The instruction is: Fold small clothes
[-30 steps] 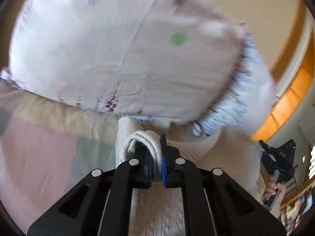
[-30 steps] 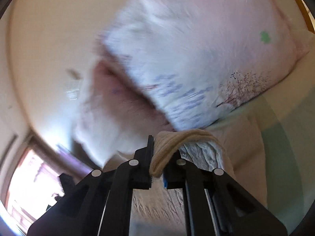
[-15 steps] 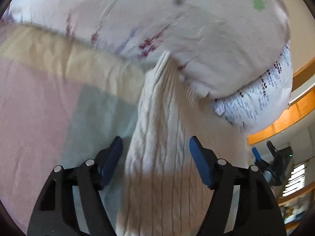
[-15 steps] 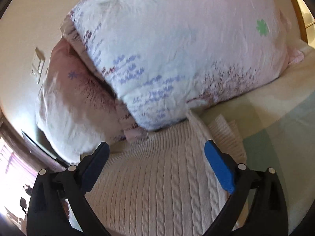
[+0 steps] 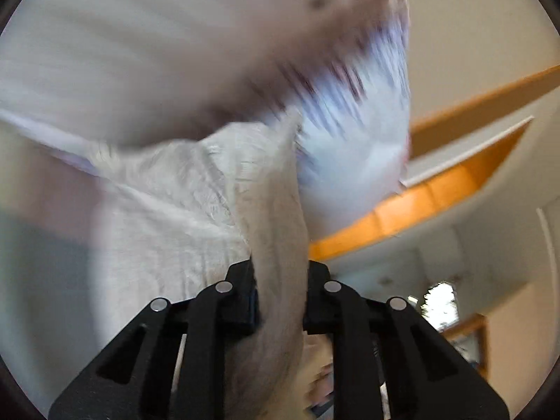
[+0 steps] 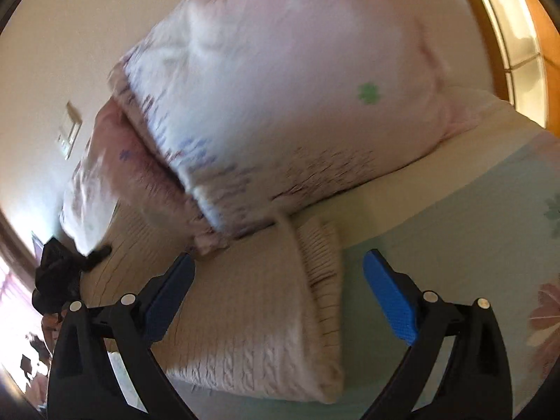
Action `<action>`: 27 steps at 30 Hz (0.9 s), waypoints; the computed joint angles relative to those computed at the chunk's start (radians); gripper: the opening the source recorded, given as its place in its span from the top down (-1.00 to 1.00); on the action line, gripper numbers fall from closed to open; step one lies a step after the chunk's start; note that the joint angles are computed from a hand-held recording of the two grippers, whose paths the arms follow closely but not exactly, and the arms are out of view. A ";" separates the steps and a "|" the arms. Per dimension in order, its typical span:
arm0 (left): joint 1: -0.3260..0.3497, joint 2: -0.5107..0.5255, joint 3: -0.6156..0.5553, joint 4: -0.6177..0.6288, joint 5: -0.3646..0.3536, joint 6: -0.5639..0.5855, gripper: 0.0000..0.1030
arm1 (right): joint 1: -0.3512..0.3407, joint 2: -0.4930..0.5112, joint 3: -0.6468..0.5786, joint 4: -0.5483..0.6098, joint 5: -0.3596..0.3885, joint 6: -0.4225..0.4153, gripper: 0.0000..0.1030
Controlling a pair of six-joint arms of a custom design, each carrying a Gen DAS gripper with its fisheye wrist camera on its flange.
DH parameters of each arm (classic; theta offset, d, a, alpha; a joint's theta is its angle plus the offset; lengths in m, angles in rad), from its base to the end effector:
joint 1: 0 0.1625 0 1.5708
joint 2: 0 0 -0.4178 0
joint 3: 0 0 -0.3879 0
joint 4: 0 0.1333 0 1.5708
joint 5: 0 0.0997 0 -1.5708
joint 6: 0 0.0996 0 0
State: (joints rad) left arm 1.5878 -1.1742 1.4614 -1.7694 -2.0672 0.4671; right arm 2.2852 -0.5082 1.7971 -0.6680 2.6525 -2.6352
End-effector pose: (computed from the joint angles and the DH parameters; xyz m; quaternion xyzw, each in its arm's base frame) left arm 0.0965 -0.6234 0.3419 -0.2055 -0.9464 0.0171 0.2486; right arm 0.3310 -0.3125 -0.1151 -0.1550 -0.7827 0.5837 0.1505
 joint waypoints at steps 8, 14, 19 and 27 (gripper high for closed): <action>-0.015 0.046 0.008 0.097 -0.036 0.103 -0.53 | -0.060 -0.069 0.084 0.035 -0.127 0.078 -0.90; -0.014 -0.017 0.054 -0.146 0.295 0.131 -0.58 | -0.142 0.004 -0.097 0.318 -0.290 0.065 -0.38; -0.022 -0.018 0.110 -0.270 0.422 0.161 -0.61 | -0.172 0.086 -0.227 0.458 -0.256 0.124 0.72; -0.035 -0.006 0.173 -0.312 0.481 0.163 -0.80 | -0.162 0.006 -0.011 0.202 -0.239 0.270 -0.45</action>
